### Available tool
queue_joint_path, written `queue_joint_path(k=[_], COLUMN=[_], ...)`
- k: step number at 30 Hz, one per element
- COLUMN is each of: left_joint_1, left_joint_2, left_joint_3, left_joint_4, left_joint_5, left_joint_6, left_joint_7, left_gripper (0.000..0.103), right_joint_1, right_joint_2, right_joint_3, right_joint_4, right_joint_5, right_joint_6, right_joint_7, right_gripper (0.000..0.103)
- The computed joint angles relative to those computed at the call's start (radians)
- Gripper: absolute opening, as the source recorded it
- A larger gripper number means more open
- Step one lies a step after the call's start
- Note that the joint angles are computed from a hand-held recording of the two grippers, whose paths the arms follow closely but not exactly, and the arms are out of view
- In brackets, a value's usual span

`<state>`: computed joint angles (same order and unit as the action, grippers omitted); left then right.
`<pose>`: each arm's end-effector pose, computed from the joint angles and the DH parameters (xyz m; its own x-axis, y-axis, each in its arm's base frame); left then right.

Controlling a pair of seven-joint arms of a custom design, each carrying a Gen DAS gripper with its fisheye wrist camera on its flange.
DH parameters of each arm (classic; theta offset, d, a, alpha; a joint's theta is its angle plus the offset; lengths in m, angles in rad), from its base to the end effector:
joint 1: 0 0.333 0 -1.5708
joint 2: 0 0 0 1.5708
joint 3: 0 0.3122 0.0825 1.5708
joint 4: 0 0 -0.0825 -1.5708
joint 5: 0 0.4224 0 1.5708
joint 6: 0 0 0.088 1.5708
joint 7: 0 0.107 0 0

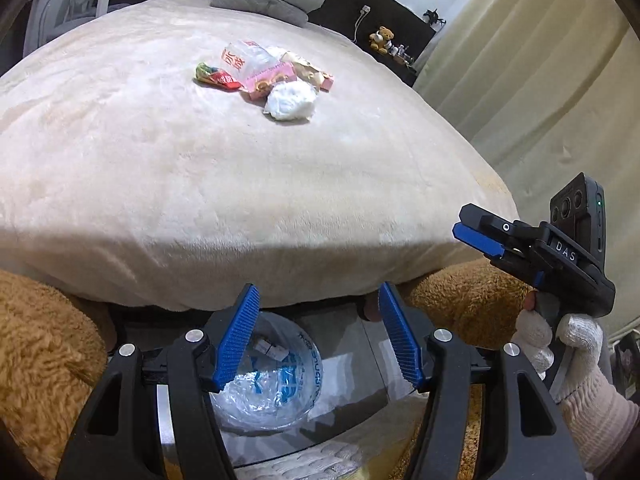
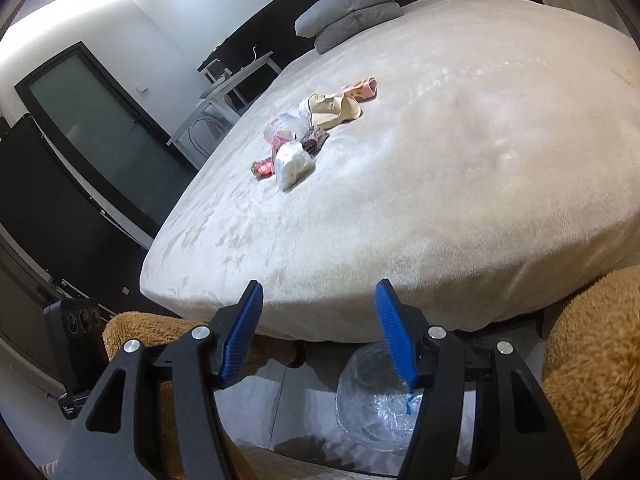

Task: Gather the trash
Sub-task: 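Move both open tools back over the trash pile on the bed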

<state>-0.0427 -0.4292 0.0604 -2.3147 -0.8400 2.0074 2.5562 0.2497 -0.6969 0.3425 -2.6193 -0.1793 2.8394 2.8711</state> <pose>0.4794 -0.0339 0.5230 -0.6558 -0.6290 0.4175 -0.7213 0.3588 -0.5924 0.3486 0.2620 0.5417 -0.2293 -0.7807 -0.5813 -0.5976 0.5843 -0.5490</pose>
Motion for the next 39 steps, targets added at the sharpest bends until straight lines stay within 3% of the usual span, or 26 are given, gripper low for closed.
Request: queue_joint_path(k=[9,21,23,25,28,31,36,39], left_joint_1=[-0.003,0.02,0.023,0.025,0.027,0.031,0.041,0.042], left_joint_2=[0.175,0.487,0.539,0.585,0.652,0.717,0.786,0.806], left_joint_3=[-0.048,-0.164,-0.182,-0.199,-0.222,-0.24,-0.269,-0.281], left_joint_4=[0.198,0.537,0.592,0.643,0.714,0.791,0.872,0.89], left_joint_5=[0.029,0.179,0.225,0.264,0.317,0.364,0.4,0.416], left_joint_6=[0.093,0.211,0.223,0.24,0.258,0.248,0.225,0.231], left_joint_7=[-0.004,-0.065,-0.086,-0.096,-0.108,-0.132,-0.127,-0.109], left_gripper=[0.062,0.062,0.062,0.062,0.062,0.062,0.063,0.068], right_joint_1=[-0.038,-0.066,-0.084,-0.083,-0.089,-0.084,-0.086,-0.086], right_joint_2=[0.147,0.43,0.474,0.521,0.594,0.666,0.779,0.84], right_joint_3=[-0.138,-0.274,-0.273,-0.286,-0.297,-0.314,-0.332,-0.34], right_joint_4=[0.117,0.377,0.425,0.474,0.553,0.633,0.782,0.869], right_joint_5=[-0.003,0.084,0.073,0.091,0.102,0.168,0.204,0.211], right_joint_6=[0.02,-0.011,-0.026,-0.037,-0.071,-0.113,-0.208,-0.282], right_joint_7=[-0.22,-0.528,-0.541,-0.571,-0.576,-0.594,-0.557,-0.526], right_gripper=[0.058,0.058,0.059,0.068,0.074,0.075,0.086,0.086])
